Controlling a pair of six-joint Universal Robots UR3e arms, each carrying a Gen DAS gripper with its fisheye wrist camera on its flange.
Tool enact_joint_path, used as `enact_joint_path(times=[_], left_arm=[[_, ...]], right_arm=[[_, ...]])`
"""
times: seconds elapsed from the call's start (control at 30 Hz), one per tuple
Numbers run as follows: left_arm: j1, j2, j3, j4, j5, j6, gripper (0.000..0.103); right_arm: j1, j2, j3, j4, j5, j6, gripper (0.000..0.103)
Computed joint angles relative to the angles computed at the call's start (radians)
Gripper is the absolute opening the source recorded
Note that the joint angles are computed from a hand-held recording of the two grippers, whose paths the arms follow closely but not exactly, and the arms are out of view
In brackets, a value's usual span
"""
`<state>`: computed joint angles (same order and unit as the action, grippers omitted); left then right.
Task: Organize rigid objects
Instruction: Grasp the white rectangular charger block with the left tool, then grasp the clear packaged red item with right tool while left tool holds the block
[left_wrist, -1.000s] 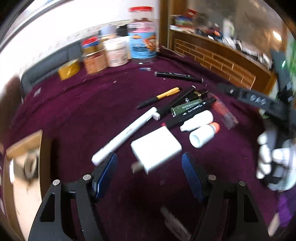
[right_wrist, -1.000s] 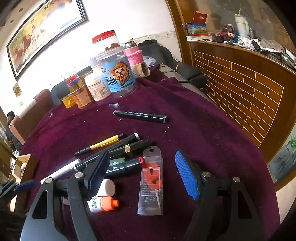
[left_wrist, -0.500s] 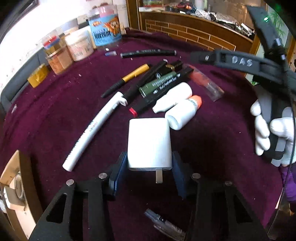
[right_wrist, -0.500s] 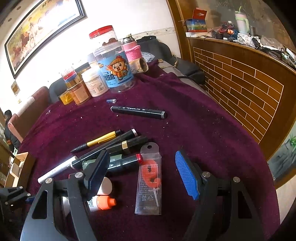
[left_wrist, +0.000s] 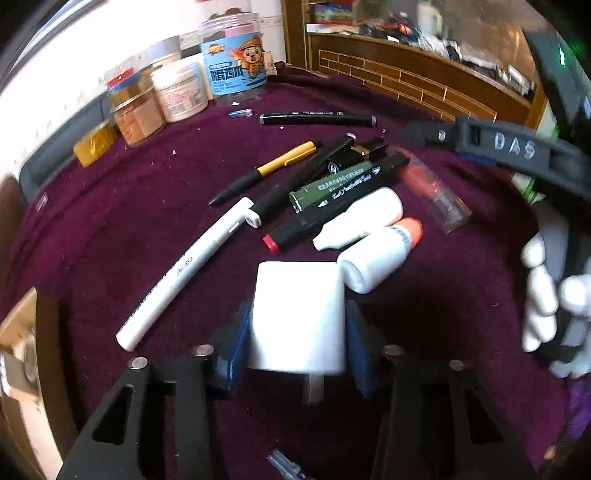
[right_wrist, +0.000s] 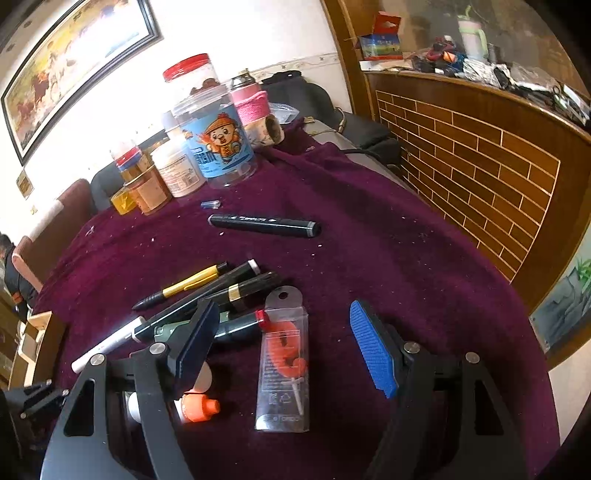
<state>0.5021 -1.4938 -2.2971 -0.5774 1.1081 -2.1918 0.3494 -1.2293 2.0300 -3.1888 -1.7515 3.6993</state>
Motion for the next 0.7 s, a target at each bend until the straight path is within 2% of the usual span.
enact_joint_path(times=[0.1,0.2,0.23,0.27,0.3,0.43,0.7], left_arm=[[0.078,0.094,-0.02,-0.099,-0.055,0.033,0.04],[0.215,0.241,0.0,-0.389,-0.15,0.138,0.04],[0.291,0.312,0.015,-0.541,-0.191,0.208,0.04],[0.327,0.34,0.027,-0.613,-0.208,0.241,0.04],[0.404,0.395,0.052,-0.769,-0.241,0.324,0.04],[0.626,0.489,0.136,-1.16,-0.276,0.563,0.04],[0.947,0.439,0.27,-1.501,-0.253,0.822,0.041]], right_arm=[[-0.024,-0.01,0.021,-0.009,0.027,0.012,0.073],[-0.039,-0.014,0.034,-0.011,0.035,0.024,0.073],[-0.044,-0.015,0.038,-0.009,0.042,0.026,0.073],[-0.049,-0.016,0.04,-0.005,0.048,0.031,0.073],[-0.053,-0.015,0.041,-0.001,0.051,0.033,0.073],[-0.061,-0.016,0.045,0.01,0.056,0.041,0.073],[-0.099,-0.015,0.07,-0.008,0.128,0.042,0.073]])
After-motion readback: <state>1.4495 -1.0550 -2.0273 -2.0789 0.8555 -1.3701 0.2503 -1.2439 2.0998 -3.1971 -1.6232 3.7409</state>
